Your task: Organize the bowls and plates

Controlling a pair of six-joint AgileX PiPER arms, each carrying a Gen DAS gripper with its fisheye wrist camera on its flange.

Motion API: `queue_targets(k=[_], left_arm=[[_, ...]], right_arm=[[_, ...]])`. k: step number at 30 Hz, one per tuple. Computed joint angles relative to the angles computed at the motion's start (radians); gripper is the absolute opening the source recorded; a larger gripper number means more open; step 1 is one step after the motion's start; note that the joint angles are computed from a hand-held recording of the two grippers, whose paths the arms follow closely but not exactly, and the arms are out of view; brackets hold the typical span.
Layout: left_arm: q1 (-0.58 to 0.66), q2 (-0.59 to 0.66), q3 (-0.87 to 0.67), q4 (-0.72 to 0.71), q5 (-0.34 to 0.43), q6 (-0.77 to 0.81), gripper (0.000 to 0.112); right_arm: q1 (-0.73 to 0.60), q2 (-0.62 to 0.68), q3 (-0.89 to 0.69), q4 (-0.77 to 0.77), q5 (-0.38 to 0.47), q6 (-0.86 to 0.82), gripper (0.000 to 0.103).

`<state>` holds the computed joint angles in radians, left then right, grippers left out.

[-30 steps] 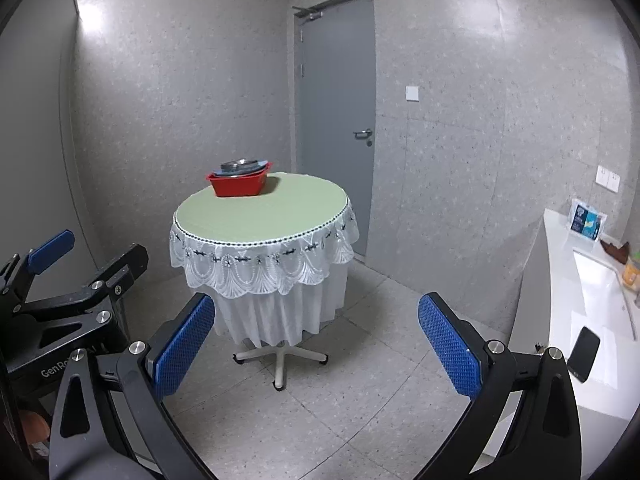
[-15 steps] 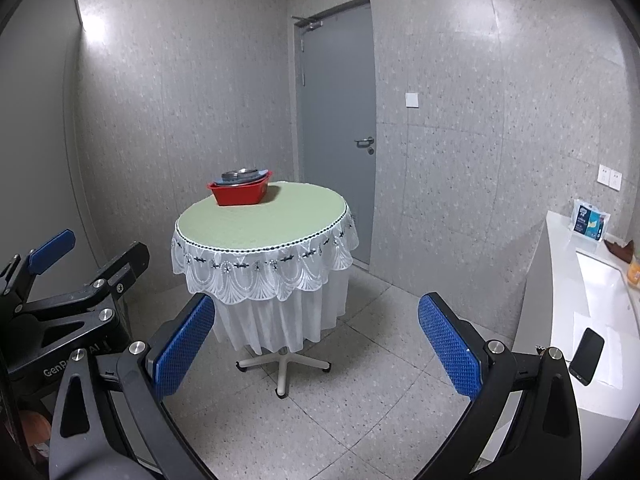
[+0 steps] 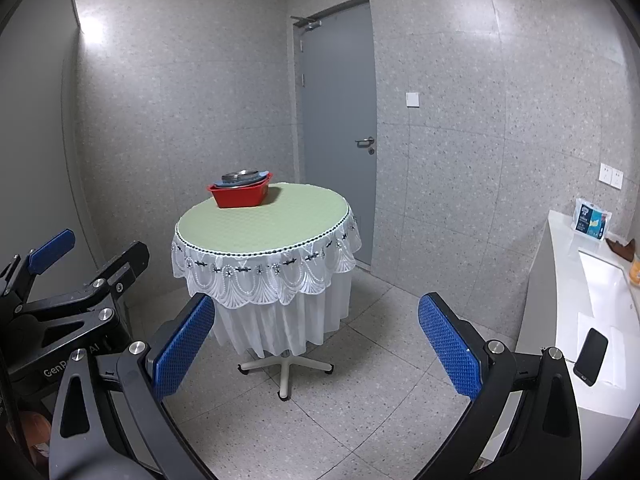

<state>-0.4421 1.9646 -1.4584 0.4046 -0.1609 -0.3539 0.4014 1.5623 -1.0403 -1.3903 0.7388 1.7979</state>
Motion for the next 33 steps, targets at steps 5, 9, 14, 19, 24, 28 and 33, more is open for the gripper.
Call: queue_targets(k=[5, 9, 14, 19, 24, 28, 33], left_arm=[[-0.011, 0.017, -0.02, -0.078, 0.003, 0.073, 0.102], [-0.018, 0.03, -0.039, -0.114, 0.012, 0.108, 0.102], [-0.024, 0.046, -0.061, -0.16, 0.018, 0.153, 0.102], [-0.028, 0.045, -0.056, -0.197, 0.013, 0.188, 0.102], [-0.028, 0.053, -0.063, -0.206, 0.005, 0.2, 0.102], [-0.027, 0.057, -0.063, -0.203, -0.004, 0.199, 0.102], [-0.032, 0.05, -0.043, -0.248, -0.017, 0.246, 0.102]], right_arm=[[-0.009, 0.004, -0.008, 0.004, -0.005, -0.006, 0.103], [-0.019, 0.007, -0.014, 0.01, -0.016, -0.016, 0.103], [-0.025, 0.01, -0.02, 0.01, -0.023, -0.019, 0.103], [-0.024, 0.012, -0.022, 0.01, -0.021, -0.016, 0.103], [-0.027, 0.012, -0.021, 0.004, -0.023, -0.013, 0.103], [-0.031, 0.013, -0.022, 0.0, -0.027, -0.011, 0.103], [-0.03, 0.015, -0.026, 0.003, -0.028, -0.011, 0.103]])
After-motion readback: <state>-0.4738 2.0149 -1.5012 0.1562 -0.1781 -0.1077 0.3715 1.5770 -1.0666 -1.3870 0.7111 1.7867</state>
